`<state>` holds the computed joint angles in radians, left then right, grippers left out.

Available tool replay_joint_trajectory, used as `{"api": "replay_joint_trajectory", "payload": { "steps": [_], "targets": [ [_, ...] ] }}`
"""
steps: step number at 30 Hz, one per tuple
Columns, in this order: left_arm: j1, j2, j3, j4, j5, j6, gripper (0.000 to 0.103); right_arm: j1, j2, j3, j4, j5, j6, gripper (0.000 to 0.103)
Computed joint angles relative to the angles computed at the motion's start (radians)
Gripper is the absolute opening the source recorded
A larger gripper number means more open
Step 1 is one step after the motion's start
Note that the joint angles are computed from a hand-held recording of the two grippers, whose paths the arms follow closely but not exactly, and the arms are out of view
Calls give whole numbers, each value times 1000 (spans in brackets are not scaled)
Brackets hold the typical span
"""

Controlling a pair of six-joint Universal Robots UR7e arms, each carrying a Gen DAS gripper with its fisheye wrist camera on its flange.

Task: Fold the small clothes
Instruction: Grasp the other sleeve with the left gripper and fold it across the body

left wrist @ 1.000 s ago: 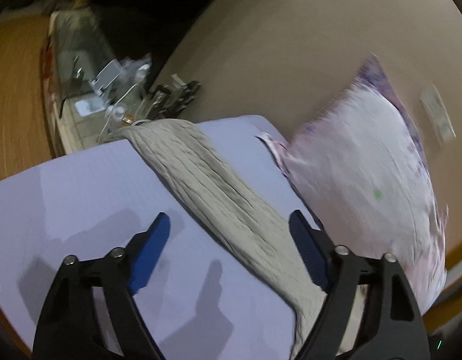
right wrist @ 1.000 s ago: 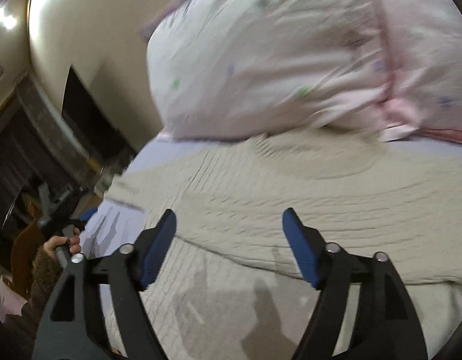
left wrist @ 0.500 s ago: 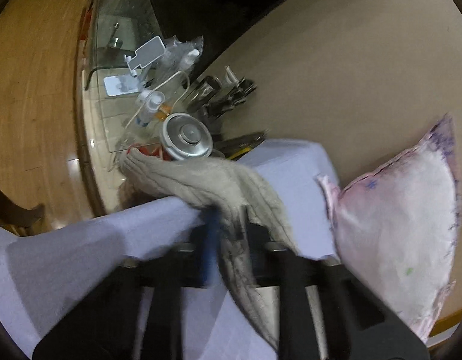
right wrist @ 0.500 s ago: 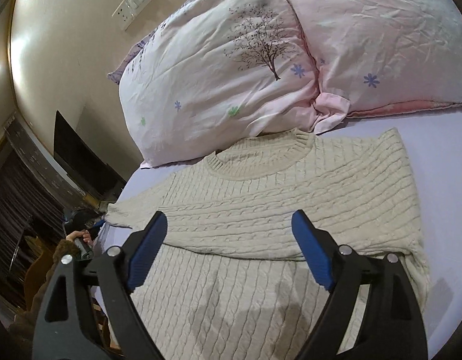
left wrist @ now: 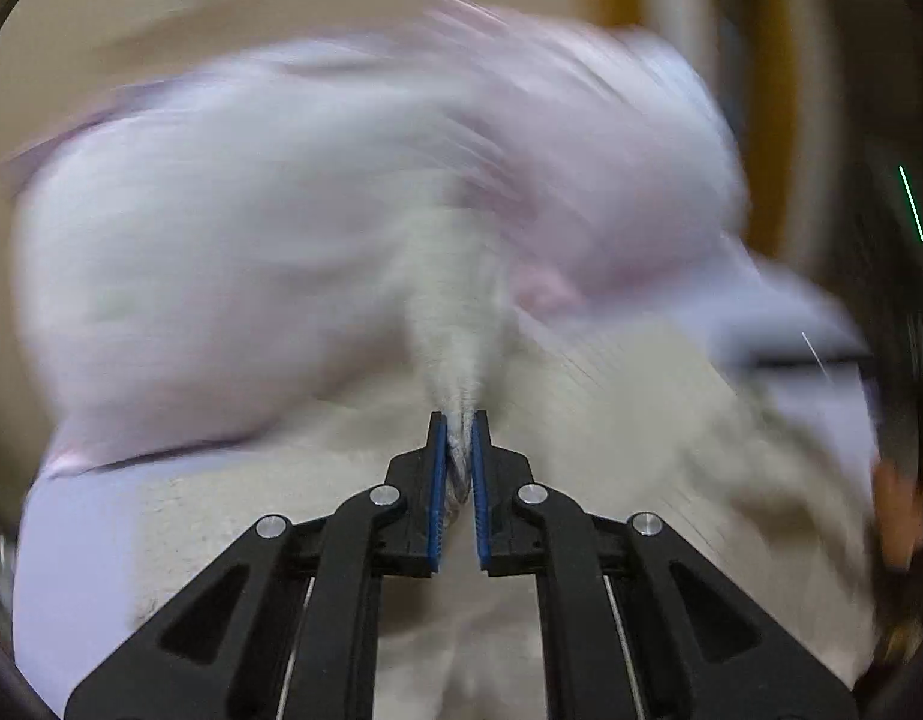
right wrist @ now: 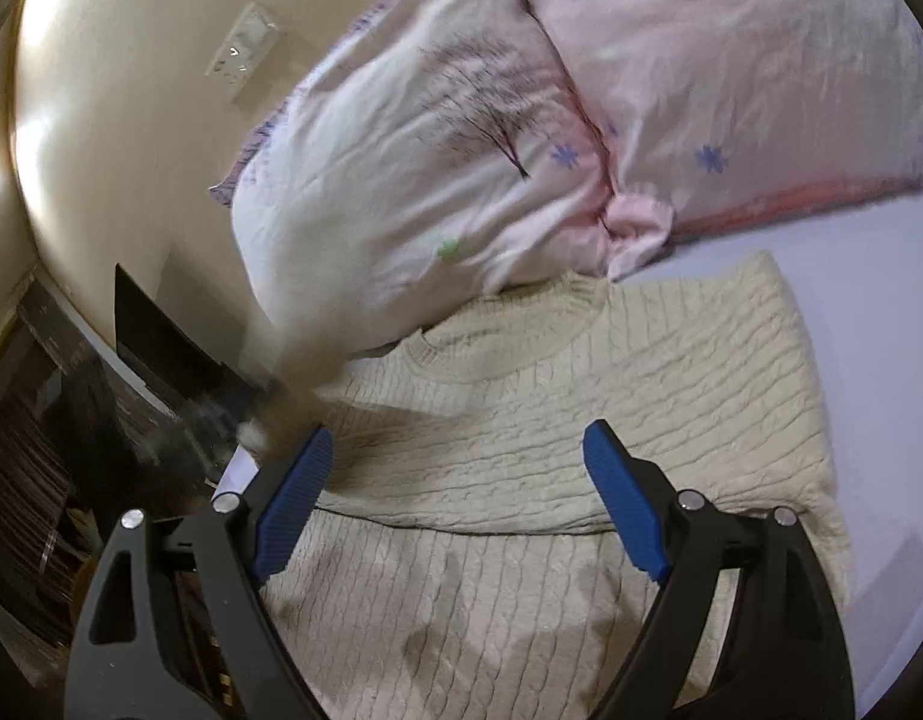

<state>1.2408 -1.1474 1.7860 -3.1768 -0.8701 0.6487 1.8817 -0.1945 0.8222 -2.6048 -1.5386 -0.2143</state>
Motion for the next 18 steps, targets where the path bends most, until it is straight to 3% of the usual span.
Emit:
{"api": "replay_joint_trajectory", "payload": {
  "steps": [3, 5, 7, 9, 13, 15, 18],
  "targets": [
    [-12, 24, 44, 50, 18, -15, 10, -17, 11, -51, 57, -51, 68, 85],
    [-12, -37, 106, 16, 4, -58, 12, -24, 12, -65, 72, -79, 96, 83],
    [-4, -119, 157, 4, -10, -127, 23, -29, 12, -77, 90, -121, 118, 65],
    [8, -209, 208, -12, 0, -202, 45, -31, 13, -85, 118, -142, 130, 58],
    [30, -372, 319, 28, 96, -339, 53, -14, 18, -78, 153, -234, 68, 56],
    [59, -424, 348, 65, 93, -406, 60, -1, 36, -97, 168, -298, 47, 56],
    [96, -469, 383, 94, 66, -513, 61, 13, 37, -72, 81, -344, 24, 55]
  ]
}}
